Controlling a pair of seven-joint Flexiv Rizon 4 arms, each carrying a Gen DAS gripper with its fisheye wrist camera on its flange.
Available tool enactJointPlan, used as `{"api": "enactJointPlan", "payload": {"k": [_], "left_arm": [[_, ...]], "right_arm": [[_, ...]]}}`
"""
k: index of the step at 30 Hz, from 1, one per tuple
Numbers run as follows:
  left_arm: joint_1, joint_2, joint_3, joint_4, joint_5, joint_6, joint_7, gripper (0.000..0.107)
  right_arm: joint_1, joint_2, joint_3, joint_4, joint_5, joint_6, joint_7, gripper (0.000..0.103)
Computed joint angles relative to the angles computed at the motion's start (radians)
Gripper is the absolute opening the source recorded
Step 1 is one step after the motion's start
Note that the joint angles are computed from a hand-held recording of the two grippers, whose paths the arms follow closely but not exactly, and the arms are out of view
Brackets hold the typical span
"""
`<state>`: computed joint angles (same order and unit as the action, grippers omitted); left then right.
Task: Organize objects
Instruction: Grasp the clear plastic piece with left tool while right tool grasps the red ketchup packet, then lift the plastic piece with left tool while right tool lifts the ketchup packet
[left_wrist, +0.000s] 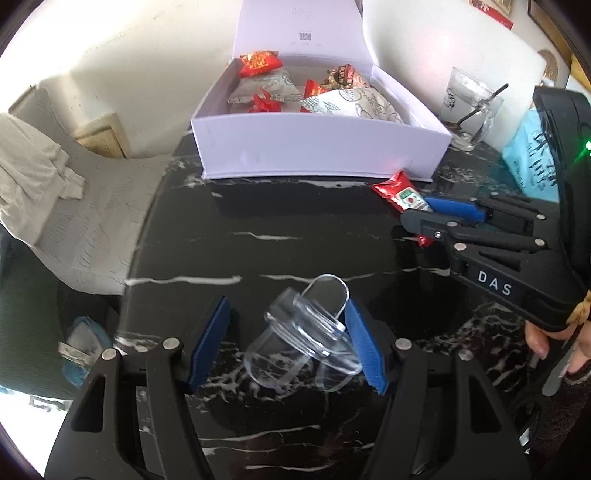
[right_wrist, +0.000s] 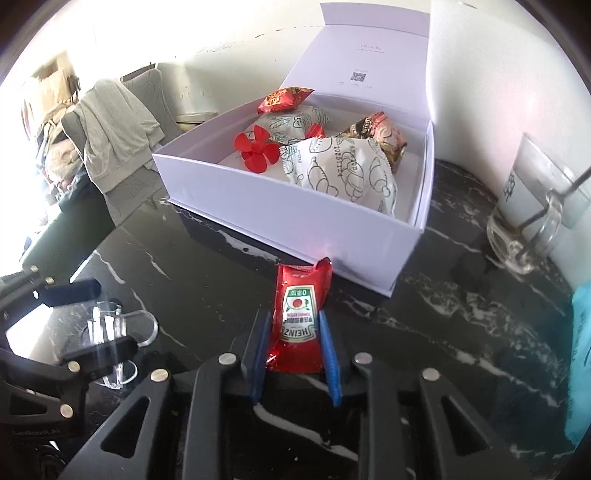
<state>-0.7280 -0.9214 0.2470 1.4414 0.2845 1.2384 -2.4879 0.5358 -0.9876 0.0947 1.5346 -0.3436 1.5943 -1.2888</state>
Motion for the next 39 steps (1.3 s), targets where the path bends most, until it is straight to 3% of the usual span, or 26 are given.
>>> {"api": "enactJointPlan", "payload": {"k": [3, 10, 18, 20, 24, 39], "left_arm": [[0.008, 0.004, -0.013, 0.017, -0.011, 0.025, 0.002, 0.064], [-0.011, 0.012, -0.011, 0.019, -0.009, 0.019, 0.012, 0.064], [-0.001, 0.007, -0.037, 0.043, -0.040, 0.092, 0.041, 0.063], [-0.014, 0.008, -0.027, 0.040, -0.050, 0.078, 0.051, 0.054], [-0.003, 0.010, -0.046, 0.056, -0.078, 0.110, 0.075, 0.053], [-0.075, 0.045, 0.039, 0.050, -0.051, 0.075, 0.029, 0.053]], "right_arm": [[-0.029, 0.007, 0.040, 0.013, 0.001, -0.001, -0.018, 0.023], [-0.014, 0.052, 0.017, 0.101, 0.014, 0.042, -0.023, 0.023], [-0.028, 0.102, 0.024, 0.200, 0.026, 0.080, -0.021, 0.023], [-0.024, 0.113, 0.017, 0.218, 0.031, 0.090, -0.018, 0.023], [-0.043, 0.122, 0.035, 0.236, 0.029, 0.099, -0.023, 0.023], [-0.042, 0.177, 0.032, 0.302, 0.029, 0.154, -0.043, 0.023]]}}
